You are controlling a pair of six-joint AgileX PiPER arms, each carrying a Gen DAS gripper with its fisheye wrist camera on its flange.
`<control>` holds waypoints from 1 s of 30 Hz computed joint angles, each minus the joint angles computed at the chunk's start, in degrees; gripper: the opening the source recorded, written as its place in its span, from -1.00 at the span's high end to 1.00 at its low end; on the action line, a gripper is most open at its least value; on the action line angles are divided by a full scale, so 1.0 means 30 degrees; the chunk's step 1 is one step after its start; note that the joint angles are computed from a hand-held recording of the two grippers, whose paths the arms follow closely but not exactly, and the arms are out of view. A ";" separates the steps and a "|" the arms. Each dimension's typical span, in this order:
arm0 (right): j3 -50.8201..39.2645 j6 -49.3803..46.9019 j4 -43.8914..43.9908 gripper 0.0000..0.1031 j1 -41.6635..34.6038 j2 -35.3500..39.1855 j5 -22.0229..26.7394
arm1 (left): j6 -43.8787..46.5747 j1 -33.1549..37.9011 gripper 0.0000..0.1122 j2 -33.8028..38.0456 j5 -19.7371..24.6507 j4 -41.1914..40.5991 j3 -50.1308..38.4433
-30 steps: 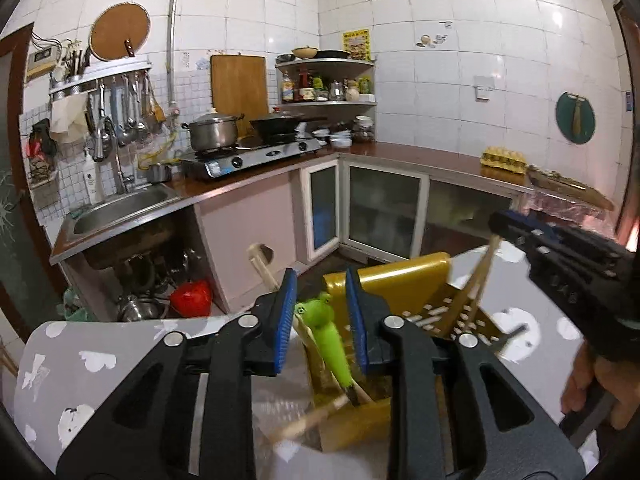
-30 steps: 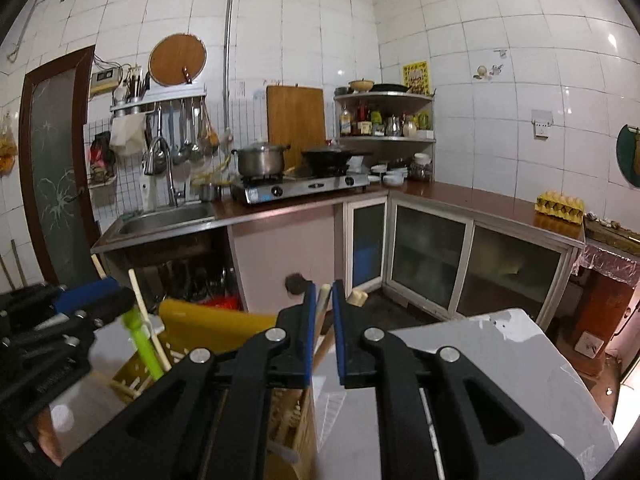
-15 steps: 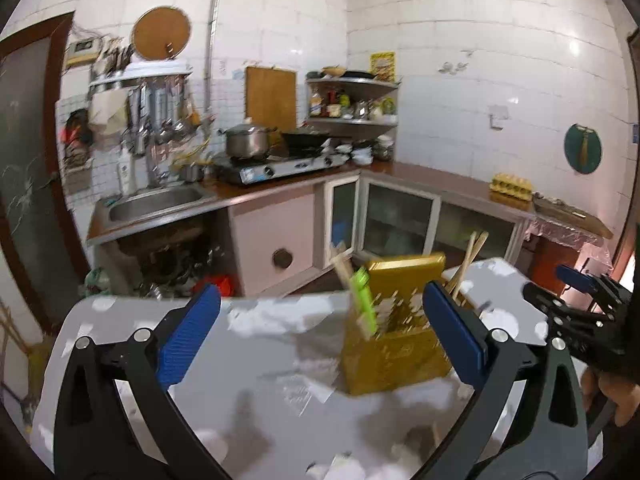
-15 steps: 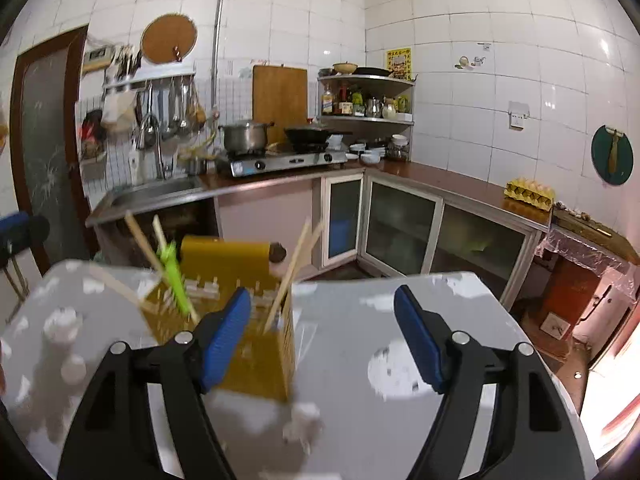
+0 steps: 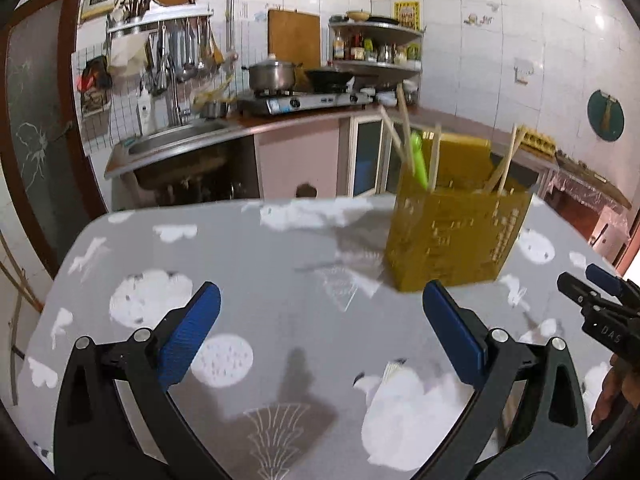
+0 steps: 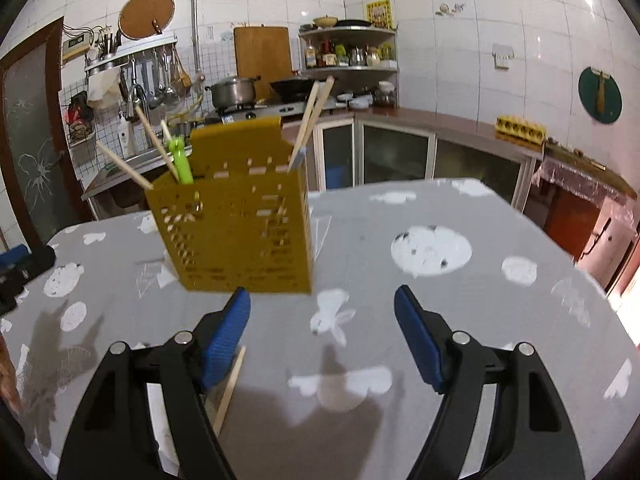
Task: Organize utensils
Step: 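Move both open tools back down toward the remaining utensils, then close the left tool on the metal spoon while the right tool grasps the last chopstick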
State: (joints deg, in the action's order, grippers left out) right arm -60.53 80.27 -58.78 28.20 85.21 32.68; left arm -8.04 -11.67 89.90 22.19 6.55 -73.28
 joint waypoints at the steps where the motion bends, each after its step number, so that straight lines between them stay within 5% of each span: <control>1: -0.0073 -0.0059 0.0157 -0.43 0.0065 0.0115 0.0001 | 0.0114 0.0061 -0.74 0.0011 -0.0084 -0.0083 0.0167; 8: 0.0067 0.0338 0.0654 -0.42 0.0933 0.1046 0.0297 | -0.0563 0.0029 -0.74 0.0671 -0.0318 0.1284 0.0987; 15: -0.1465 -0.2533 0.4349 -0.40 0.1070 0.2774 0.1290 | -0.1195 0.0615 -0.74 0.1401 -0.0345 0.1680 0.0793; 30: -0.3805 -0.4891 0.6997 0.32 0.1970 0.4675 0.2929 | 0.0777 0.0927 -0.74 0.1625 -0.0365 -0.0337 0.0991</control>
